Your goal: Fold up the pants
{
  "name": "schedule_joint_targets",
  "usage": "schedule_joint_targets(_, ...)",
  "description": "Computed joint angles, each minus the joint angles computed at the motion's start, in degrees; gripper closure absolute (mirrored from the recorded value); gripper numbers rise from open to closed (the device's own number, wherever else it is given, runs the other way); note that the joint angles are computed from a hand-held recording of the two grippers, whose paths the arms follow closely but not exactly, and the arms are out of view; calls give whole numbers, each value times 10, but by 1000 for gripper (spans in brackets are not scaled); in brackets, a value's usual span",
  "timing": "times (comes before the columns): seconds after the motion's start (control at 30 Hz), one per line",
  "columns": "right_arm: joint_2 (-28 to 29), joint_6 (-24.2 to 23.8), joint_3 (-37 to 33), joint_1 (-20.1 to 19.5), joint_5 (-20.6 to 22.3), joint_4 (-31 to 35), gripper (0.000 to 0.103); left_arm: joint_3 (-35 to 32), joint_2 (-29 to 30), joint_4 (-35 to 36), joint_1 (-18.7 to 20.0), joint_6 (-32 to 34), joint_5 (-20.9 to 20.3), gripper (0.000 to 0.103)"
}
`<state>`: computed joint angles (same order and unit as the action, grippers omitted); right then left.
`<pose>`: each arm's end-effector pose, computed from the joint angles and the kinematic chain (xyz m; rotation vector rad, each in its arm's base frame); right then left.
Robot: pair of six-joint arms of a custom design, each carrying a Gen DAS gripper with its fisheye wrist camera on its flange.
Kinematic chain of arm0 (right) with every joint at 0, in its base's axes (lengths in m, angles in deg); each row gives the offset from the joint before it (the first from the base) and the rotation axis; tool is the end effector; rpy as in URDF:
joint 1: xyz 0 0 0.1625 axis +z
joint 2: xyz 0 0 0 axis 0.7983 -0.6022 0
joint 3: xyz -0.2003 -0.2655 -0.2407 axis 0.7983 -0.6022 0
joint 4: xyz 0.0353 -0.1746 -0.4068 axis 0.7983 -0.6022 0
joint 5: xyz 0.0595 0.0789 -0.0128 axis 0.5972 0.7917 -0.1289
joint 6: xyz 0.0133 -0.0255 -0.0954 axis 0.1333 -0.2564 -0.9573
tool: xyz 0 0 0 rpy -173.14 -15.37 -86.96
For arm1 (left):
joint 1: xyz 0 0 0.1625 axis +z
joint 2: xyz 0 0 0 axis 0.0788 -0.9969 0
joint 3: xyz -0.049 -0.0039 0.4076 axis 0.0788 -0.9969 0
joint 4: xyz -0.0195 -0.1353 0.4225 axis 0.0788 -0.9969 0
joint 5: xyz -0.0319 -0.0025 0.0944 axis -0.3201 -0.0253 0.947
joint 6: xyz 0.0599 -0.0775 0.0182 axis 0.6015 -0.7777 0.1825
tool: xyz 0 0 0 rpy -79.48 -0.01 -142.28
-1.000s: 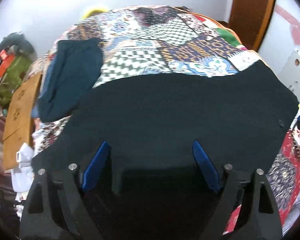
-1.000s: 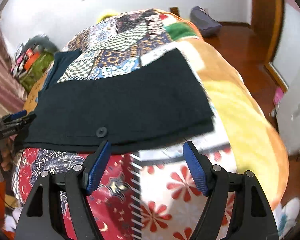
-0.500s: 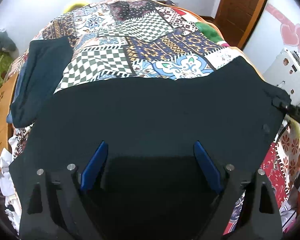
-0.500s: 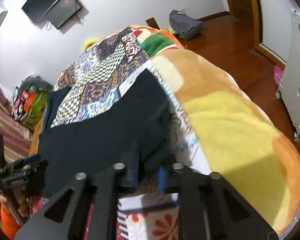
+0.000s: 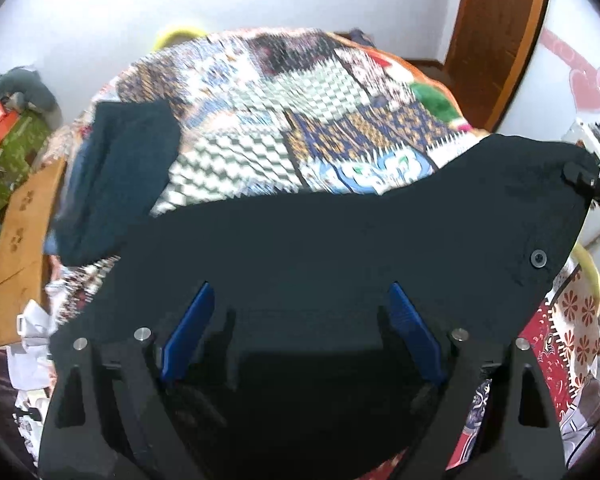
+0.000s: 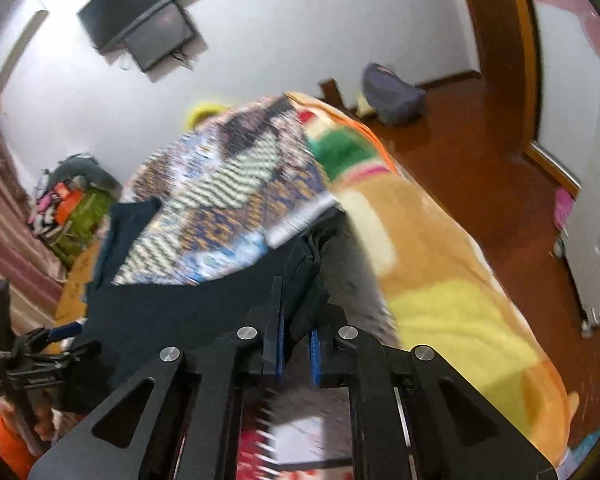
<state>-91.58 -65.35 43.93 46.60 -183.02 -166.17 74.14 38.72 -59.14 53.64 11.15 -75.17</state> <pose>0.2254 -0.7216 0.3093 0.4140 -2.6056 0.9680 -0.2368 -0.7776 0.2262 0.3899 2.2982 -0.6747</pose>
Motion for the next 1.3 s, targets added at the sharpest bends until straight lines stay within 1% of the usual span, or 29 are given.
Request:
schedule_joint_targets(0.1, 14, -21, -19, 18, 16, -12, 95, 34, -28, -53, -10, 22, 21, 14)
schedule_joint_targets(0.23, 42, -38, -59, 44, 50, -12, 95, 80, -65, -127, -23, 62, 53, 13)
schedule_joint_targets(0.33, 69, -45, -91, 60, 73, -10, 95, 108, -86, -175, -30, 90, 71, 7)
schedule_joint_targets(0.37, 81, -49, -105, 65, 80, -5, 95, 120, -97, -192, -32, 95, 71, 6)
schedule_joint_targets(0.5, 129, -68, -153, 89, 103, 13, 95, 146, -130, -194, -32, 70, 57, 5)
schedule_joint_targets(0.57, 150, -74, -172, 97, 112, 31, 95, 162, -142, -203, -34, 68, 71, 4)
schedule_joint_targets(0.6, 162, -68, -179, 100, 117, 33, 95, 170, -146, -209, -35, 68, 79, 4)
schedule_joint_targets(0.7, 192, -77, -194, 109, 130, 83, 95, 184, -157, -206, -32, 56, 99, 4)
schedule_joint_targets(0.83, 208, -102, -176, 114, 124, 132, 95, 201, -174, -186, -24, 23, 117, 4)
schedule_joint_targets(0.9, 212, -115, -164, 115, 114, 162, 95, 206, -181, -174, -18, 6, 117, 4)
schedule_joint_targets(1.03, 214, -154, -139, 116, 82, 207, 95, 216, -195, -132, -6, -45, 108, 4)
schedule_joint_targets(1.1, 215, -168, -128, 117, 63, 218, 90, 219, -198, -119, -3, -61, 106, 4)
schedule_joint_targets(1.17, 214, -180, -124, 120, 44, 223, 88, 221, -200, -108, -1, -75, 102, 4)
schedule_joint_targets(1.2, 211, -191, -118, 120, 36, 220, 84, 221, -200, -107, -1, -78, 100, 4)
schedule_joint_targets(1.23, 207, -201, -119, 120, 37, 227, 82, 221, -199, -106, 0, -79, 99, 4)
schedule_joint_targets(1.3, 202, -208, -124, 121, 44, 253, 73, 217, -196, -104, 0, -80, 98, 4)
